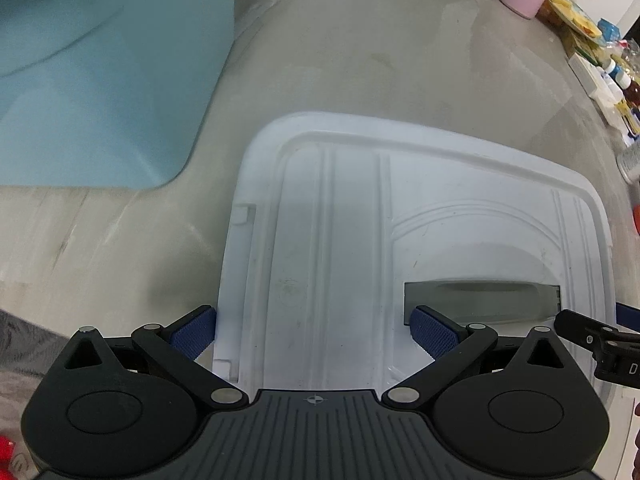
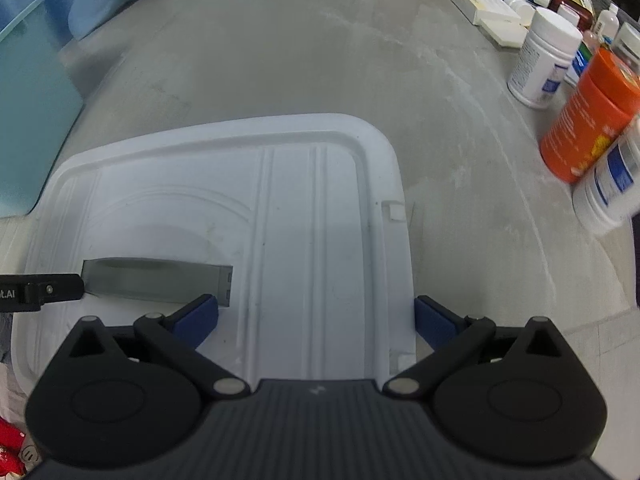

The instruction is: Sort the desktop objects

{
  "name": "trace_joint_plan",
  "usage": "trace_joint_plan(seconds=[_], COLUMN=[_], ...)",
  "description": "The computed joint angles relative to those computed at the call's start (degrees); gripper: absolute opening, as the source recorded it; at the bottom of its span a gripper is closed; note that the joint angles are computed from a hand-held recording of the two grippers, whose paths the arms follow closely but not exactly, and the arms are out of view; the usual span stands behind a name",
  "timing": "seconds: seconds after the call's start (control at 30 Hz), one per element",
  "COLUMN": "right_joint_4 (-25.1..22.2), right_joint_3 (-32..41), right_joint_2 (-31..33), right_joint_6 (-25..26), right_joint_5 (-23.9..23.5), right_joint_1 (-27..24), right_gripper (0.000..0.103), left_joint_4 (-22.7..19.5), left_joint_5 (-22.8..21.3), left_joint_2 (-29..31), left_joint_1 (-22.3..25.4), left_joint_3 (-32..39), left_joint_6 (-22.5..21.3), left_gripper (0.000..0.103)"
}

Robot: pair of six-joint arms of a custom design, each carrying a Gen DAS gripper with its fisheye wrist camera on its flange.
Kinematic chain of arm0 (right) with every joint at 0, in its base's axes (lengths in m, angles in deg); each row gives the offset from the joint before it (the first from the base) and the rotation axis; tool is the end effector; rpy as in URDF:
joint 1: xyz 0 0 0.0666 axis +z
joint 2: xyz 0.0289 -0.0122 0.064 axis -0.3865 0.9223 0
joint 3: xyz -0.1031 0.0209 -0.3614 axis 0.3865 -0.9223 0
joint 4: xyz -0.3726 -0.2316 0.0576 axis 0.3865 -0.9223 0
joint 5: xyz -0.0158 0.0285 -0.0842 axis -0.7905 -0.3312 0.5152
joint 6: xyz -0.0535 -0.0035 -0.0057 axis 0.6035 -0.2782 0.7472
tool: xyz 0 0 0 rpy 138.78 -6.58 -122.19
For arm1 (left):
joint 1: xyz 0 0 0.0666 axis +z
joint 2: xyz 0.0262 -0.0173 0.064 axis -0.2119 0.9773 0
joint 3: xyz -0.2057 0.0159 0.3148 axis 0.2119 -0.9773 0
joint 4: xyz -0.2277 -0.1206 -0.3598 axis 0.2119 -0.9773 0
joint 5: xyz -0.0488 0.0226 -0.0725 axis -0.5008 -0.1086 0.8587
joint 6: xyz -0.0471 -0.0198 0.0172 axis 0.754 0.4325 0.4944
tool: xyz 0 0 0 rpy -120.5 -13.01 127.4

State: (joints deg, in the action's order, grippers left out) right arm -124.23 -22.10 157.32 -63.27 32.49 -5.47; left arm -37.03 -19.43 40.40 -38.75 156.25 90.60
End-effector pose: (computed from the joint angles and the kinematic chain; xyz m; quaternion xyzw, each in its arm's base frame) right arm 0.4240 0.1293 0.3453 0.0495 0.9741 0.0490 0.2153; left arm 0.4877 -0.2410 0.3289 0.0108 0.9846 -0.0409 0.1694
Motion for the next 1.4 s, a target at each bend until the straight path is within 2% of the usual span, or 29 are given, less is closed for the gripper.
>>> trace_joint_plan(seconds=[0.27,0.4,0.63,0.7,0.97,1.1,1.4], right_joint_4=[-1.0,-2.0,-3.0,-1.2,7.1,8.8,5.8], right_joint_3=[-0.9,-1.3,-4.4,-6.0,-8.5,-8.3,-6.6], right_joint_2=[-1.4,-2.5,-6.8,-7.5,-3.6,-1.8,-0.4], right_joint_6=[-1.7,-2.0,-3.6,-3.7,-4.2,-5.0,-3.5], right_joint_5=[-0.1,-2.3,-10.8,-15.4,-29.9,-31.4,-31.7], right_joint_1=[1.5,0.7,-4.9,-7.0,-10.1,-10.4,-10.3], right_gripper=[0.103,0.102,0.102,0.102,0.103,0.101,0.099], left_joint_4=[0.7,0.9,1.3,0.0,-0.4,-0.3,0.1], left_joint_5=[-0.1,0.0,0.4,-0.3,0.2,-0.2,0.5], left_joint_2=[-1.5,-1.9,-0.3,-2.2,-2.8,-3.3,-3.9], left_joint_1=[0.6,0.3,0.4,-1.3,-1.3,-1.8,-1.6], left_joint_3=[-2.0,-2.6,-1.4,-2.2,-2.3,-3.0,-3.8], left_joint_6=[-1.1,-1.7,-2.0,0.5,0.6,1.0,1.2], left_gripper=[0.103,0.103,0.103,0.103,0.103,0.103,0.103])
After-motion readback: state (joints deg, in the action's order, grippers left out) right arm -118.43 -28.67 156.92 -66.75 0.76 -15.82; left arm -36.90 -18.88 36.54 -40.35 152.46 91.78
